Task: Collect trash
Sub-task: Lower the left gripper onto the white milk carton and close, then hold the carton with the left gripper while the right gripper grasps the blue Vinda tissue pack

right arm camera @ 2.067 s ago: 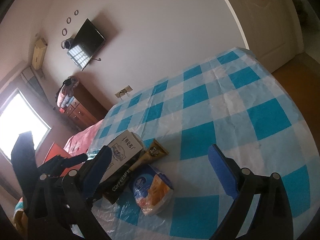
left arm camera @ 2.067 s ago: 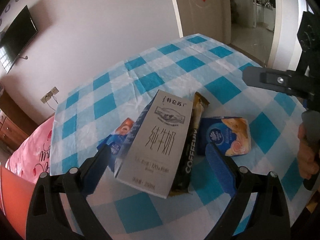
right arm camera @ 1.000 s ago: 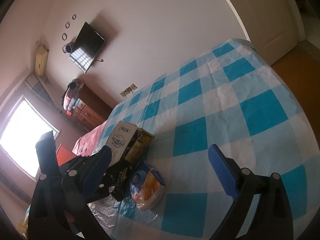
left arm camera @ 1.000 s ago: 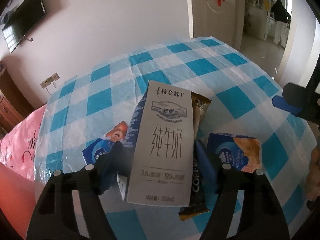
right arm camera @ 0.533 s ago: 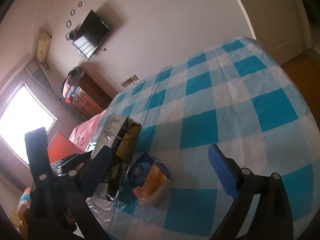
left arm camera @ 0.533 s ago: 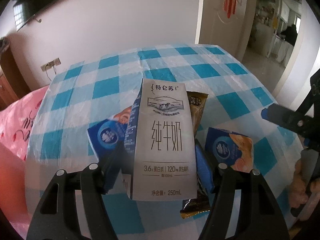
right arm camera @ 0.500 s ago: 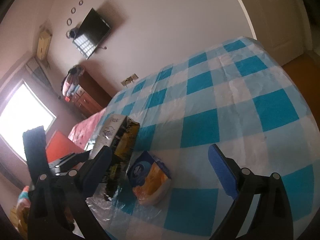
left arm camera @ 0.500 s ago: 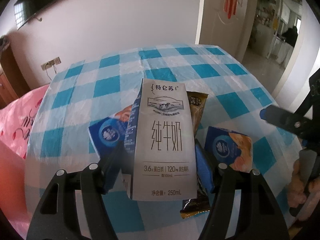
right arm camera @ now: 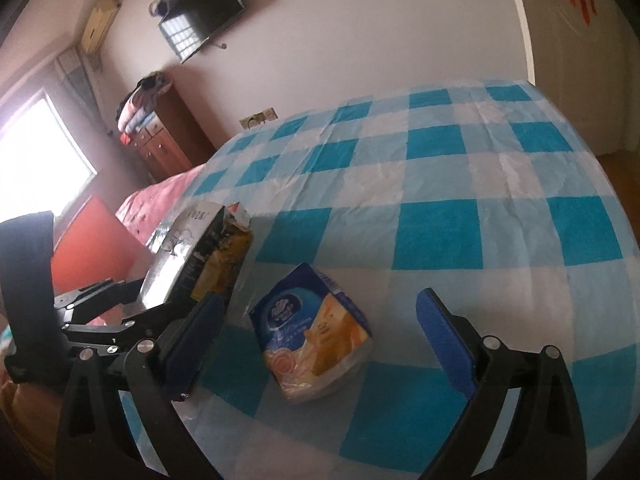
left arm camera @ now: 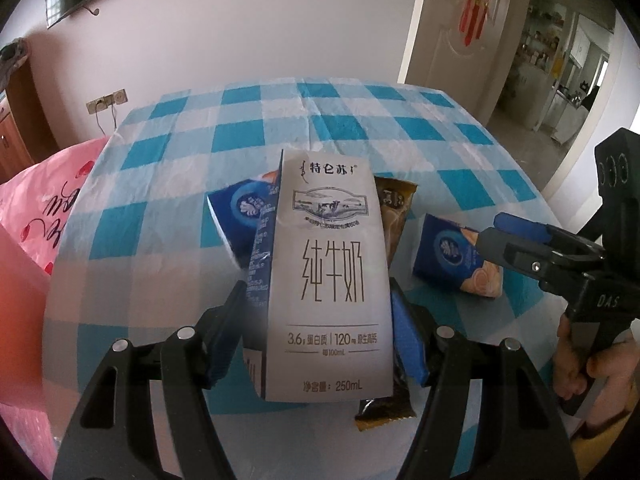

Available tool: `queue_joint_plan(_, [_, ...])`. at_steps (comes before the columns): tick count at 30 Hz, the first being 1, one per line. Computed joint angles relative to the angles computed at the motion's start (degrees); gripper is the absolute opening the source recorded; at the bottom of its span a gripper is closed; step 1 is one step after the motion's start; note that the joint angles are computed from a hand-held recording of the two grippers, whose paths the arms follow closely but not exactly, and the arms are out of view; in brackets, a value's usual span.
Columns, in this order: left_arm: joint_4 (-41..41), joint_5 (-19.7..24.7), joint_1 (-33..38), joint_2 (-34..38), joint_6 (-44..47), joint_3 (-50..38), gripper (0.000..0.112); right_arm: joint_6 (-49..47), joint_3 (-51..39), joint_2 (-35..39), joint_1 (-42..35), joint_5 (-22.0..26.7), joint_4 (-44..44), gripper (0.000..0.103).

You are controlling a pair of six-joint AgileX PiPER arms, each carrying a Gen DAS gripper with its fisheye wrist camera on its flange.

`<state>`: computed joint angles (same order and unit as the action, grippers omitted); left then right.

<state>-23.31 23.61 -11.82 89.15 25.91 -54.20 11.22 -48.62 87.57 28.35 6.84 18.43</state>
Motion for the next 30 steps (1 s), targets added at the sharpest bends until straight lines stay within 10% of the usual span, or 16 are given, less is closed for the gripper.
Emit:
queue_joint_plan(19, [-13.51, 1.70, 4.55, -0.71, 13.05, 1.76, 0.070, 18.07, -4.68, 3.11, 3.83, 5.47, -20.28, 0.096])
queue_joint_plan(30, [-17.75, 2.00, 7.75, -2.69, 16.67, 3.73, 0.069, 41.89, -10.19, 6.47, 9.25, 15.57, -46.50, 0.085])
